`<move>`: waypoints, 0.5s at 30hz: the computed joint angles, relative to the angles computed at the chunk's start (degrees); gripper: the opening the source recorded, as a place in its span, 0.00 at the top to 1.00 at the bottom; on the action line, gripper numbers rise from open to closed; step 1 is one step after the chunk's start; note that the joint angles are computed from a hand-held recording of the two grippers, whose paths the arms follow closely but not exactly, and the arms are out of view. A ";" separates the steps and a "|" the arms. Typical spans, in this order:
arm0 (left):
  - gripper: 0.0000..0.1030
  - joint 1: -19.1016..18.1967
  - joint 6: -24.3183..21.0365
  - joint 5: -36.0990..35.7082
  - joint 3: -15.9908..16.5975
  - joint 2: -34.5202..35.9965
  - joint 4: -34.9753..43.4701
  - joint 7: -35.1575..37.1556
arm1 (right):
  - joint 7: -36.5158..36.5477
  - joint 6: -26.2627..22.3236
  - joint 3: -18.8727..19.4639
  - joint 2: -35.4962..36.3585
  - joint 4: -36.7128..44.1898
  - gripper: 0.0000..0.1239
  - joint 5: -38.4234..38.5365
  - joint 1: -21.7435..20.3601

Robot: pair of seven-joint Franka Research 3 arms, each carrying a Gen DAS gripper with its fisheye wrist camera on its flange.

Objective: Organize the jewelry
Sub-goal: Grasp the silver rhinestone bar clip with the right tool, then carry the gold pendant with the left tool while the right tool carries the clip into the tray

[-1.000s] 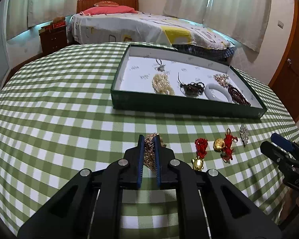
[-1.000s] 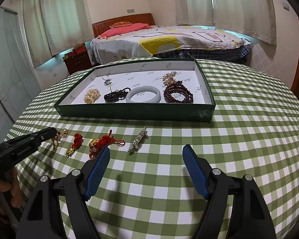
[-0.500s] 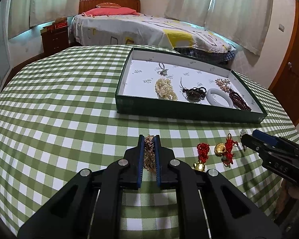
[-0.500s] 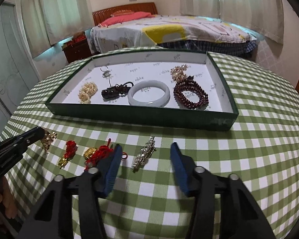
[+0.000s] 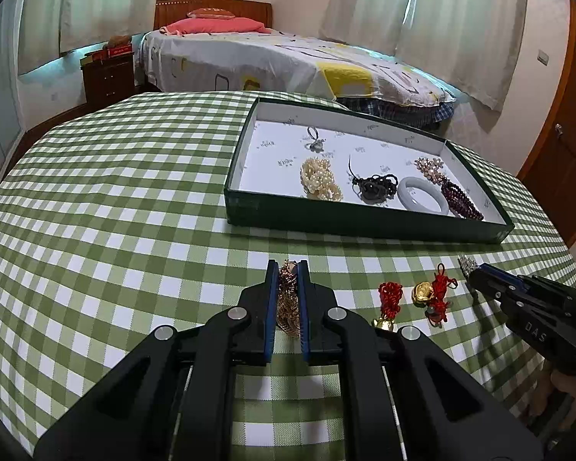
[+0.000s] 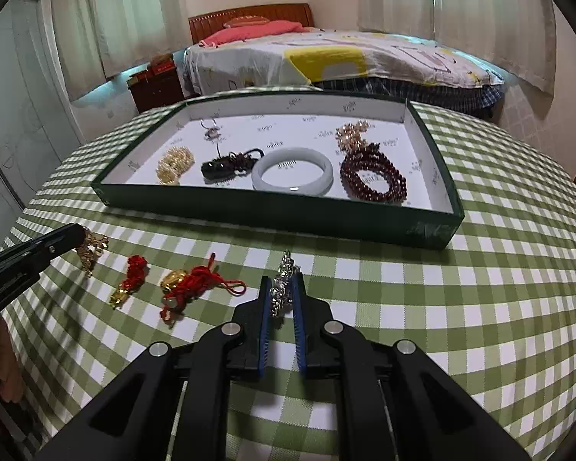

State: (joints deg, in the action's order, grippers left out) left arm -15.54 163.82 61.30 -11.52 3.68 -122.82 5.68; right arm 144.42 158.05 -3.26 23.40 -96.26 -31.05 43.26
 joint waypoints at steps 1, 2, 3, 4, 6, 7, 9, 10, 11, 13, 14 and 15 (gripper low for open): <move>0.90 0.00 0.03 0.17 0.03 -0.16 -0.03 -0.09 | 0.51 0.36 -0.31 -0.32 -0.35 0.91 -0.52 0.28; 0.90 0.00 0.03 0.48 0.05 -0.37 -0.09 -0.36 | 1.17 0.75 -0.60 -0.68 -0.72 0.91 -1.10 0.54; 0.90 0.00 0.01 0.99 0.04 -0.64 -0.13 -0.85 | 1.71 1.13 -0.78 -1.00 -1.07 0.91 -1.60 0.67; 0.90 0.07 0.04 1.30 0.01 -0.92 -0.25 -1.10 | 2.38 1.50 -1.02 -1.41 -1.43 0.91 -2.26 0.84; 0.90 0.14 -0.05 1.95 -0.18 -1.37 -0.23 -1.57 | 3.89 2.00 -1.46 -2.02 -1.82 0.91 -3.78 1.14; 0.90 0.21 -0.09 2.15 -0.28 -1.51 -0.23 -1.70 | 4.34 2.02 -1.44 -2.20 -1.84 0.92 -4.34 1.14; 0.90 0.36 -0.08 2.43 -0.45 -1.87 -0.24 -1.93 | 5.14 2.17 -1.38 -2.48 -1.88 0.92 -5.55 1.08; 0.90 0.40 -0.17 2.47 -0.57 -1.89 -0.16 -1.96 | 5.44 2.07 -1.28 -2.54 -1.80 0.92 -6.03 1.06; 0.90 0.44 -0.18 2.68 -0.64 -1.97 -0.15 -2.10 | 5.78 1.99 -1.20 -2.68 -1.92 0.92 -6.54 1.06; 0.90 0.48 -0.34 2.85 -0.82 -2.07 -0.08 -2.08 | 5.34 1.68 -0.48 -2.64 -1.83 0.92 -6.35 0.47; 0.90 0.50 -0.34 2.75 -0.88 -2.02 -0.07 -2.01 | 4.85 1.32 -0.06 -2.51 -1.79 0.92 -5.92 0.14; 0.90 0.51 -0.33 2.56 -0.93 -1.94 -0.04 -1.86 | 4.67 1.27 0.18 -2.47 -1.92 0.92 -5.67 -0.06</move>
State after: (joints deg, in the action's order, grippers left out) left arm -15.03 163.48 63.86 -12.45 1.74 -122.86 3.82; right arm 149.09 159.32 -3.09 20.93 -98.18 -36.72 43.21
